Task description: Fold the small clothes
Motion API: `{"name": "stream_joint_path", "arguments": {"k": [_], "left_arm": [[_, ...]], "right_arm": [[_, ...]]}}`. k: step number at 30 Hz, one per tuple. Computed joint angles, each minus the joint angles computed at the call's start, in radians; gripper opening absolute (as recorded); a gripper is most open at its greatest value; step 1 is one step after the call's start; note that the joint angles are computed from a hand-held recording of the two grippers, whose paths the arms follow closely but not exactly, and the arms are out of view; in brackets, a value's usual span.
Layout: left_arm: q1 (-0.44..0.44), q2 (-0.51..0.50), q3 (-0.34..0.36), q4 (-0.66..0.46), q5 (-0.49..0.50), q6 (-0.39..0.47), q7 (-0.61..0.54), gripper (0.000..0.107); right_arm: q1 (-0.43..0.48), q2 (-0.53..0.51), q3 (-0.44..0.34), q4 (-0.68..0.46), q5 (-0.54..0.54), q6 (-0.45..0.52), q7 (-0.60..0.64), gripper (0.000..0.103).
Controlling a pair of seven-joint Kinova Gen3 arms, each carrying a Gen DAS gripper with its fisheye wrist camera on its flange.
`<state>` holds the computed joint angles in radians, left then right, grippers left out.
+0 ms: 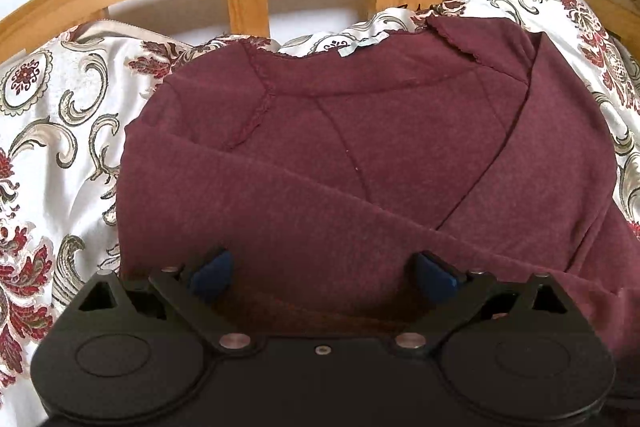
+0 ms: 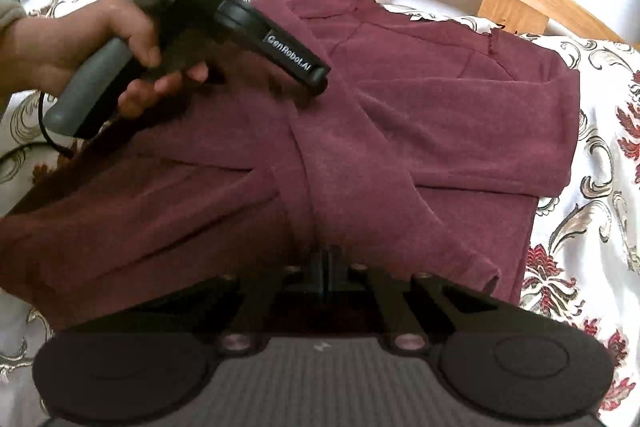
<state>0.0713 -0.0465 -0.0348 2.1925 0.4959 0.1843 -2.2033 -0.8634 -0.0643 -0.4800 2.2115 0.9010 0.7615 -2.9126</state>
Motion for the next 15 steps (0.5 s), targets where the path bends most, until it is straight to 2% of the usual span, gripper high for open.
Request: {"name": "stream_joint_path", "arguments": {"k": [2, 3, 5, 7, 8, 10, 12, 15], "left_arm": [[-0.023, -0.013, 0.019, 0.002, 0.010, 0.012, -0.001, 0.098], [-0.012, -0.026, 0.001, 0.002, 0.040, 0.027, -0.019, 0.098], [0.052, -0.059, -0.082, 0.005, 0.121, 0.059, -0.085, 0.098], [0.117, -0.108, -0.175, 0.005, 0.198, 0.118, -0.164, 0.099], [0.138, -0.139, -0.211, 0.005, 0.223, 0.152, -0.205, 0.100], [0.132, -0.201, -0.231, 0.011, 0.256, 0.209, -0.282, 0.102], [0.106, -0.274, -0.223, 0.012, 0.223, 0.269, -0.317, 0.102], [0.066, -0.369, -0.197, -0.010, 0.108, 0.376, -0.318, 0.102]], "right_arm": [[0.000, -0.023, -0.002, 0.008, -0.011, -0.001, -0.015, 0.009], [0.006, -0.047, 0.000, 0.017, -0.026, -0.015, -0.016, 0.015], [0.027, -0.085, -0.009, 0.024, -0.055, -0.021, -0.011, 0.026], [0.046, -0.128, -0.044, 0.033, -0.066, 0.011, -0.023, 0.046], [0.055, -0.150, -0.066, 0.037, -0.070, 0.030, -0.032, 0.050], [0.074, -0.193, -0.100, 0.046, -0.083, 0.055, -0.039, 0.064], [0.097, -0.227, -0.137, 0.048, -0.092, 0.084, -0.049, 0.074], [0.126, -0.260, -0.202, 0.036, -0.121, 0.147, -0.038, 0.082]]}}
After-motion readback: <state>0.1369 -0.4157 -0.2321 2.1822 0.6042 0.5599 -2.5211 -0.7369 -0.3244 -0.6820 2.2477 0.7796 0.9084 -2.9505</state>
